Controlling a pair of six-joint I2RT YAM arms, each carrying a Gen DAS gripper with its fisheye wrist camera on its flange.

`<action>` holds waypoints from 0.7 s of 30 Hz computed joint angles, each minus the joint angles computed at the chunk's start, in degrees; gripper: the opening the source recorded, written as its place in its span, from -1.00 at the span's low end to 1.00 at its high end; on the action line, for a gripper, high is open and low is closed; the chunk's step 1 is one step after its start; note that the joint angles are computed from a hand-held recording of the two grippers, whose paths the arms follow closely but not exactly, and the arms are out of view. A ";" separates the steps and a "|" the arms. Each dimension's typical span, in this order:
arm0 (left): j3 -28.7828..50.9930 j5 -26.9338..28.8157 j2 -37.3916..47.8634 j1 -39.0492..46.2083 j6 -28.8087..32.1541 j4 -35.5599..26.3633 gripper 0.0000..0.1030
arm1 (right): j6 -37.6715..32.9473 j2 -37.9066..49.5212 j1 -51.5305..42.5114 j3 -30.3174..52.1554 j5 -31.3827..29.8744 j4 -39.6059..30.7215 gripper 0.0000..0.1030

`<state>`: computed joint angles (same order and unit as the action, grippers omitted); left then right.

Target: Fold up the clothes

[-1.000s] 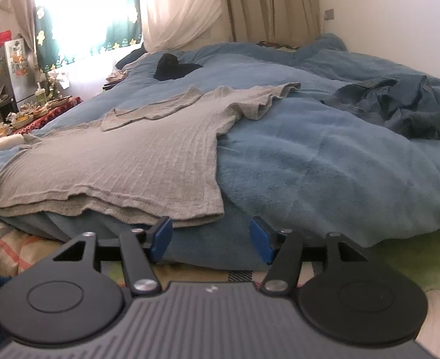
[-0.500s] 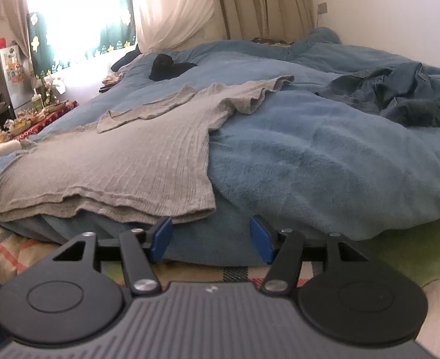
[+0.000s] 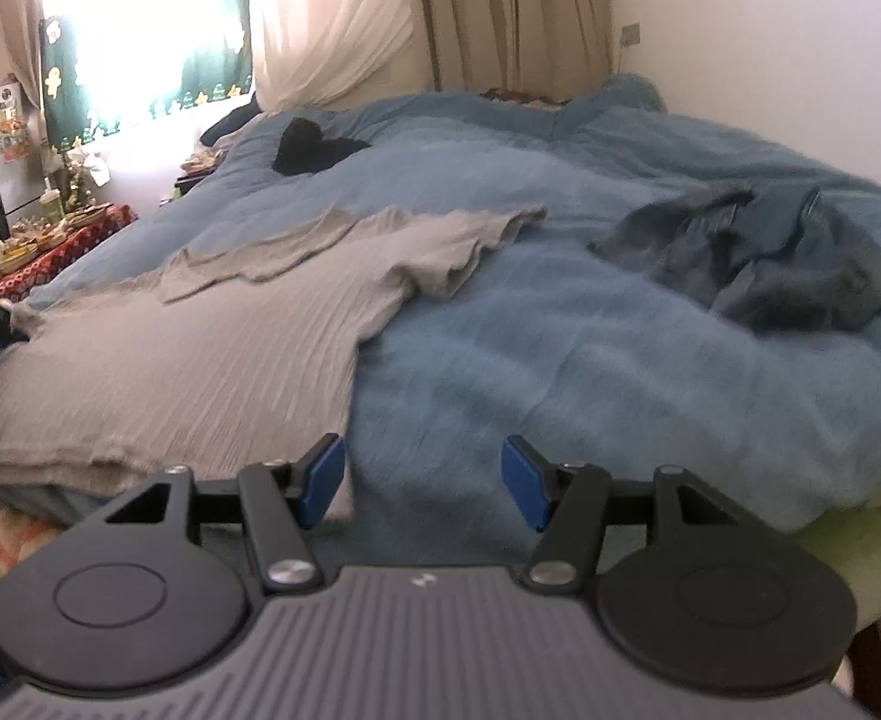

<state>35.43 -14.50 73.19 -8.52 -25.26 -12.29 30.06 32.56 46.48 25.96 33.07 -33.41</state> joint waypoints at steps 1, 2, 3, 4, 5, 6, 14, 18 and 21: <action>-0.49 0.90 -0.17 0.53 -0.22 0.49 -0.47 | -1.14 0.50 -1.47 0.86 -0.83 0.28 0.22; -0.74 1.43 -0.14 0.92 -0.12 0.89 -0.47 | -2.31 1.02 -2.99 1.72 -1.71 0.58 0.22; -1.00 1.84 -0.27 1.24 -0.12 1.18 -0.47 | -3.68 1.68 -4.80 2.50 -2.81 1.21 0.22; -1.13 2.35 -0.27 1.64 -0.08 1.60 -0.46 | -5.20 2.60 -6.89 3.05 -4.12 2.46 0.22; -1.19 2.74 -0.19 1.92 -0.12 2.09 -0.45 | -6.07 3.45 -8.21 3.47 -4.97 3.54 0.22; -1.35 2.87 -0.17 1.92 -0.41 2.53 -0.45 | -7.37 4.61 -10.08 3.74 -6.31 5.18 0.22; -2.63 2.94 -1.17 0.72 -1.68 5.81 -0.85 | -10.77 14.22 -15.10 6.34 -9.34 14.04 0.22; -3.45 -1.21 -4.35 -2.41 -2.55 3.86 -0.90 | -11.45 17.48 -15.35 6.89 -9.59 17.41 0.22; -4.05 -2.83 -8.21 -4.42 -4.02 0.95 -0.91 | -11.66 18.78 -15.05 7.01 -9.54 18.54 0.22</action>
